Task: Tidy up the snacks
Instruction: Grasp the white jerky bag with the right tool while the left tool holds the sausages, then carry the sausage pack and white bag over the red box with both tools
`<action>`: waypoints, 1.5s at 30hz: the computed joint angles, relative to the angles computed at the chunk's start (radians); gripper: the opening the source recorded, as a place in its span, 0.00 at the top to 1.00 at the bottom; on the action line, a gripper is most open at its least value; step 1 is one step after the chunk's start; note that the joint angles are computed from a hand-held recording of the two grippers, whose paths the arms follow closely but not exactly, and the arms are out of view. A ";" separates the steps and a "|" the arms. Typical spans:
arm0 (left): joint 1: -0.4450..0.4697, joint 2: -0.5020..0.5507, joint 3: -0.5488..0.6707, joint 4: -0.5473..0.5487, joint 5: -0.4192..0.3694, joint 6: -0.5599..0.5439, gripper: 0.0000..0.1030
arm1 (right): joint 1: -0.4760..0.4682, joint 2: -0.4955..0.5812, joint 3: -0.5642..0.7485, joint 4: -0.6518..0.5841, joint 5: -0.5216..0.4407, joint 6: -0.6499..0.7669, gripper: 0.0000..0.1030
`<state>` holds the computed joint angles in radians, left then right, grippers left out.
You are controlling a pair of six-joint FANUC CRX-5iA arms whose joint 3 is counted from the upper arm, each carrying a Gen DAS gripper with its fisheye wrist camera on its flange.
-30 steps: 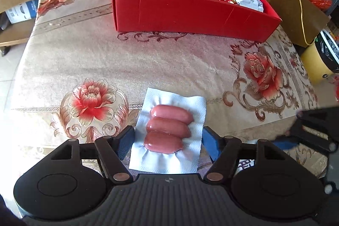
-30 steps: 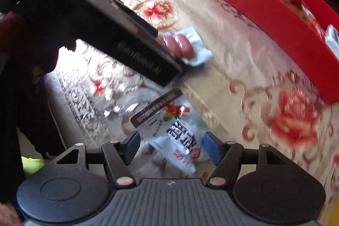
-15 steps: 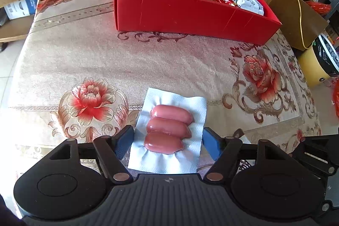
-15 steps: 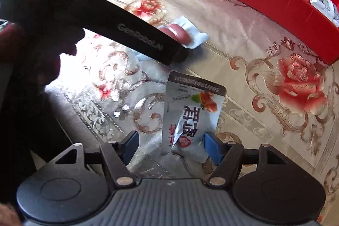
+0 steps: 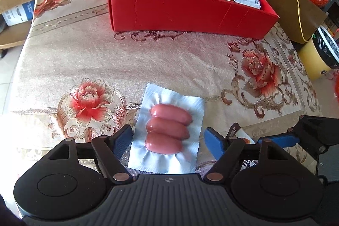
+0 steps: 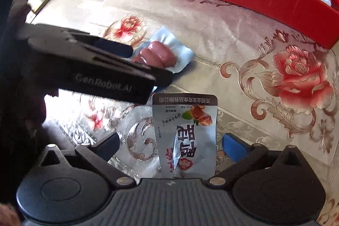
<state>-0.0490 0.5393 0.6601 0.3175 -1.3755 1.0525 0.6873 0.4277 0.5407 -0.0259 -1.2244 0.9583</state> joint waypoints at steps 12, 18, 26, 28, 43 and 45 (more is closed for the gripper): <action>-0.021 -0.016 0.001 -0.081 0.020 0.018 0.14 | 0.071 -0.069 -0.116 0.190 0.006 -0.049 0.50; -0.040 -0.030 -0.012 -0.113 0.049 0.021 0.28 | 0.079 -0.137 -0.208 0.274 0.073 -0.149 0.51; -0.046 -0.039 -0.012 -0.100 0.074 0.082 0.29 | 0.083 -0.170 -0.249 0.315 0.109 -0.196 0.51; -0.048 -0.041 -0.013 -0.089 0.080 0.088 0.29 | 0.083 -0.177 -0.256 0.325 0.112 -0.206 0.51; -0.087 -0.008 0.029 -0.153 0.037 0.110 0.22 | 0.071 -0.175 -0.254 0.305 0.096 -0.219 0.50; -0.094 -0.008 0.026 -0.165 0.046 0.108 0.16 | 0.070 -0.174 -0.254 0.302 0.093 -0.219 0.50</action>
